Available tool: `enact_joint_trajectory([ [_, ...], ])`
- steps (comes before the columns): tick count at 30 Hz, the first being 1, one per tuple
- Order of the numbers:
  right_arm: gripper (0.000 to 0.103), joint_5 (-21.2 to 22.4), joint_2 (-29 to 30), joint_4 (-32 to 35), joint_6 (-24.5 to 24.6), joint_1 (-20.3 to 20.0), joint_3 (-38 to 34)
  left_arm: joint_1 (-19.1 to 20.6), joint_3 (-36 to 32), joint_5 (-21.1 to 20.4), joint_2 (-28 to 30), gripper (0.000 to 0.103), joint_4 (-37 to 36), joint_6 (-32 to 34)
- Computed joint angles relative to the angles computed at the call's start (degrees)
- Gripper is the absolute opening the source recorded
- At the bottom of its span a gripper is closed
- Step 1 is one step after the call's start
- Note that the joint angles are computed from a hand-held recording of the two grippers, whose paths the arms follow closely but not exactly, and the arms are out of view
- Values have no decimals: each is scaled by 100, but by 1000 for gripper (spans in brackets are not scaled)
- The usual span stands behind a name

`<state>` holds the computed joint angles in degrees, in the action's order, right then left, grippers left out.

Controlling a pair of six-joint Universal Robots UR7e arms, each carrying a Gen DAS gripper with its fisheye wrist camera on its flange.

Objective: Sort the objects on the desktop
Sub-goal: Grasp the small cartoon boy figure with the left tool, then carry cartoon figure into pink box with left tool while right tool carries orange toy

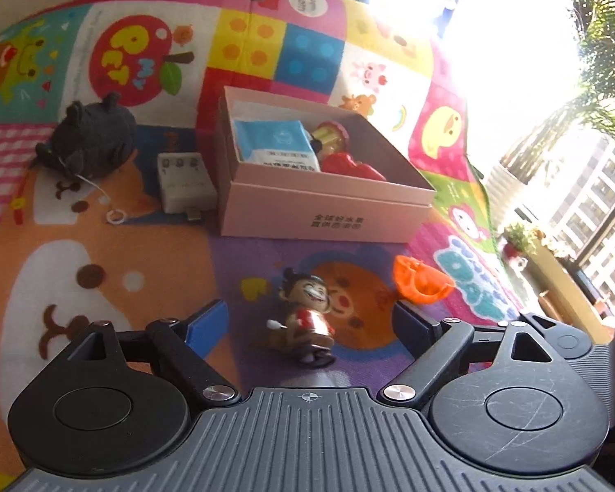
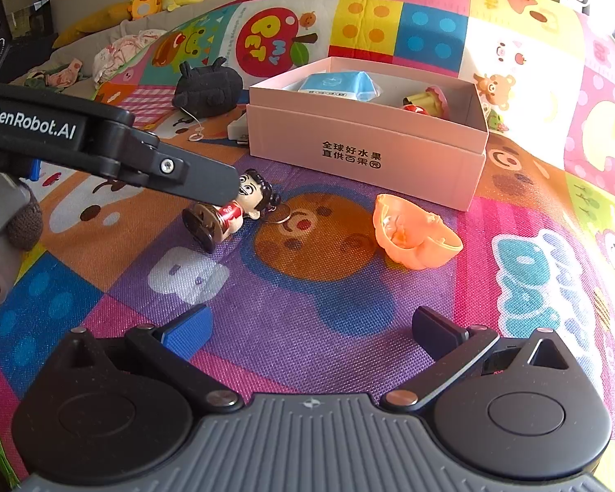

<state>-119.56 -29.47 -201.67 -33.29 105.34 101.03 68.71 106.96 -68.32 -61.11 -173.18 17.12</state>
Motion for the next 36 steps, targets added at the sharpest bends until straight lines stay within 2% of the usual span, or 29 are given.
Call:
enact_joint_trajectory([
  [2,103,-11,-13,77,-133,12,-37,-56,83,499,65,95,-465,390],
  [4,103,-183,36,-45,-347,72,-132,-66,133,776,88,96,-685,664],
  [9,103,-366,131,-557,-86,103,-451,24,156,847,59,97,-640,719],
  [12,102,-616,277,-480,71,52,-815,58,138,784,89,97,-566,636],
  [17,77,-601,311,22,464,-81,-1057,25,170,702,118,97,-456,674],
  [18,64,-645,327,90,477,-86,-1088,16,169,707,130,97,-418,682],
  [19,55,-649,329,105,466,-89,-1088,6,165,717,147,97,-384,686],
  [20,52,-626,308,47,439,-85,-1041,-2,157,717,164,97,-352,689],
  [28,52,-450,-31,-137,474,-73,-427,-74,34,449,361,97,-231,943],
  [32,52,-487,-98,-260,519,-78,-226,-108,-132,302,549,97,-183,1226],
  [36,53,-634,-54,-521,399,-73,-187,-117,-287,139,606,97,202,1060],
])
